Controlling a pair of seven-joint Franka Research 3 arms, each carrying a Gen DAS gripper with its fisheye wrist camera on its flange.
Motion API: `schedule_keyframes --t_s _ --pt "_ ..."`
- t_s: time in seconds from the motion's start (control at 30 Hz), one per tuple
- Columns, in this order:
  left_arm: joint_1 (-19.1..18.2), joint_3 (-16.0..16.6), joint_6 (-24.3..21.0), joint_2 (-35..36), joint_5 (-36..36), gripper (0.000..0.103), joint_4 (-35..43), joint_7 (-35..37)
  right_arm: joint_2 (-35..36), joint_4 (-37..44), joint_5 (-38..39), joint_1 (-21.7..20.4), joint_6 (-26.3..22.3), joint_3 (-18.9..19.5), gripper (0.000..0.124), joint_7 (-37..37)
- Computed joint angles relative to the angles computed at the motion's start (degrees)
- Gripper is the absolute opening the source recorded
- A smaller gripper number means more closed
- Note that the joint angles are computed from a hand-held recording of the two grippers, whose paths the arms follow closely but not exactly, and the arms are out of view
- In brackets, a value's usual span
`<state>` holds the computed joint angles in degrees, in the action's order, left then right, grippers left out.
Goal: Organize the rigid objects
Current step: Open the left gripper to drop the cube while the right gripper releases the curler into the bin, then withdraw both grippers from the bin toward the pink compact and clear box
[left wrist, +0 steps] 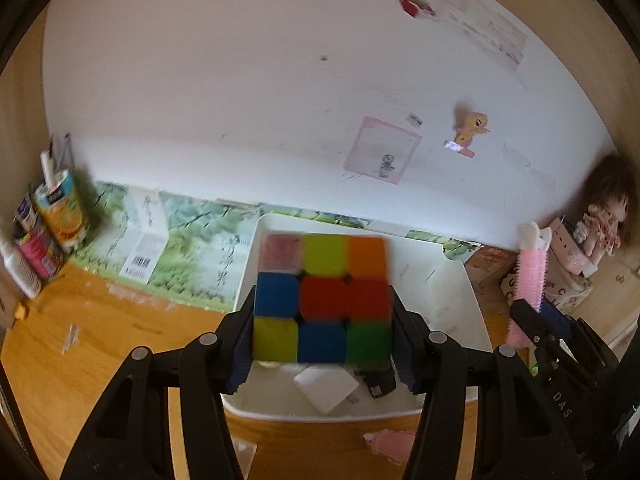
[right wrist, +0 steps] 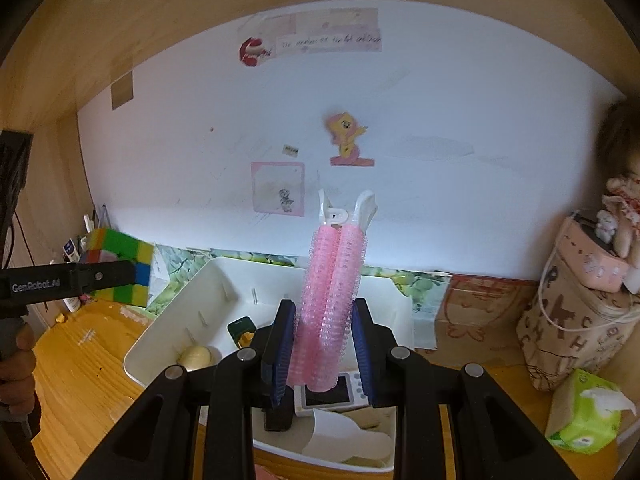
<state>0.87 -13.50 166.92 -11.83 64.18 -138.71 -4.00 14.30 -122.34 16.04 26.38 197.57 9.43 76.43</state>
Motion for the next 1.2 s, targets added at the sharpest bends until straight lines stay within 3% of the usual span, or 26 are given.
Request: schedule_keyframes --t_s 0.07,0.13,0.2,0.33,0.43,0.57,0.63,0.93,1.2 --pt "-0.44 0.73 0.95 2.18 -1.9 0.059 1.28 2.57 1.05 0.6 -1.36 -1.19 0.37 1.14 0.029 0.63" --pt "-0.41 1.26 2.51 3.93 -2.4 0.059 2.12 3.02 2.09 0.99 -5.55 -5.61 0.76 4.98 0.029 3.47" --pt "-0.97 1.53 1.85 5.34 -3.8 0.059 3.09 4.48 2.99 1.65 -8.13 -7.54 0.26 6.49 0.03 5.11" --pt "-2.47 2.53 1.78 7.19 -7.93 0.06 3.77 8.56 4.3 2.6 -10.82 -9.4 -0.32 7.82 0.031 7.02" --pt "-3.35 3.23 2.04 7.89 -12.57 0.062 3.69 12.75 4.83 3.28 -11.04 -9.22 -1.26 7.36 0.039 7.58" --pt "-1.64 2.4 2.73 6.5 -0.64 0.08 4.02 1.75 4.97 3.13 -11.71 -10.66 -1.1 8.6 0.053 8.46" --pt "-1.49 2.31 2.49 5.56 2.1 0.08 3.91 -0.39 4.81 2.87 -12.51 -11.54 -1.06 9.36 0.057 9.06" --pt "-1.21 0.76 -1.81 -0.4 1.41 0.08 0.98 -1.92 2.17 0.08 -19.38 -16.1 1.26 13.54 0.074 14.44" --pt "0.05 -1.93 -3.5 -8.99 1.86 0.082 -3.68 -4.55 -2.76 -4.08 -23.55 -12.98 4.74 9.65 0.081 20.23"
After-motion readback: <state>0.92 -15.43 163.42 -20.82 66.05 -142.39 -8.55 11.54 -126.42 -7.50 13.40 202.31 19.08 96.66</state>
